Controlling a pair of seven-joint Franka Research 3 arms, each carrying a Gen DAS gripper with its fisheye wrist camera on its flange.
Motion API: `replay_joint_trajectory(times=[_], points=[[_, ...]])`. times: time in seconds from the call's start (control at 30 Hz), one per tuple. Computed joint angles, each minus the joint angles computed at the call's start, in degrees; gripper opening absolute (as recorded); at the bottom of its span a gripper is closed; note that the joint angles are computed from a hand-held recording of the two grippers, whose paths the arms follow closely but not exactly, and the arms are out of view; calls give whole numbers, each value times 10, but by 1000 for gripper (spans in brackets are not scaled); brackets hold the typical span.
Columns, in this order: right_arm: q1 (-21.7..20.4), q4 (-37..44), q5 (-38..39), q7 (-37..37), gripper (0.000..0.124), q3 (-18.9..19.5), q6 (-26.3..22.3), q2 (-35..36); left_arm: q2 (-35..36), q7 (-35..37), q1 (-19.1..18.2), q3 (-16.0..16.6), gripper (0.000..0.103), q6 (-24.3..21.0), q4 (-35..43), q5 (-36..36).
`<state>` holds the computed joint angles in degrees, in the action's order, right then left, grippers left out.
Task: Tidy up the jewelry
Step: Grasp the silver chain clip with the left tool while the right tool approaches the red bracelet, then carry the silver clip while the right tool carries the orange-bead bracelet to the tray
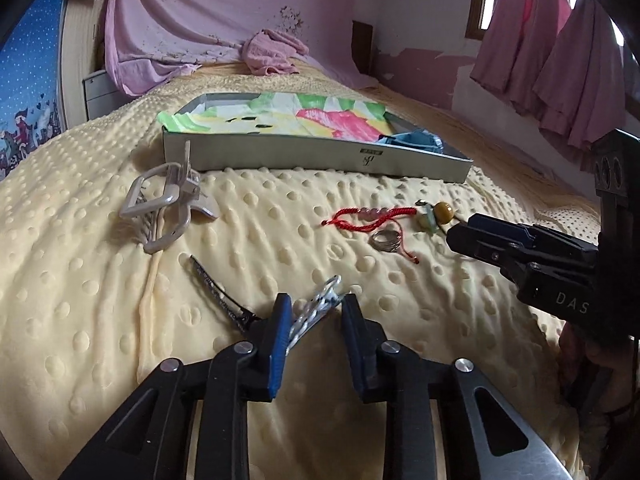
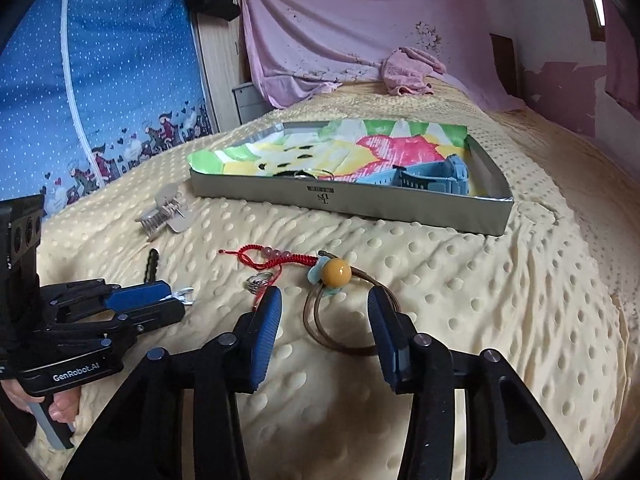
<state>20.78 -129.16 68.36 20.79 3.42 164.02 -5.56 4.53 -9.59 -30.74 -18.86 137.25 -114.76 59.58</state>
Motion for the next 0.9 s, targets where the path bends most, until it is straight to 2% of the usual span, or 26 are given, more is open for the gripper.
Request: replay_joint_trajectory(times=[0.07, 0.2, 0.4, 0.47, 0.5, 0.73, 0.9], points=[[-5, 2, -37, 41, 34, 2, -1, 8, 0, -2, -1, 0, 17, -3, 0, -2], [-7, 5, -36, 43, 21, 0, -17, 11, -6, -6, -1, -1, 7, 0, -6, -4], [-9, 3, -108, 83, 21, 7, -40, 14, -7, -4, 1, -3, 6, 22, -8, 3], [-10, 4, -103, 84, 10, 4, -46, 14, -7, -8, 2, -2, 6, 29, -8, 3], [-11, 7, -90, 76, 3, 0, -59, 14, -8, -11, 2, -2, 6, 32, -7, 6], [-10, 7, 53, -33, 3, -10, -74, -12, -2, -31, 1, 1, 6, 37, 16, 39], [-19, 33, 85, -47, 3, -18, -96, -18, 8, -59, 11, 14, 6, 54, 47, 81]])
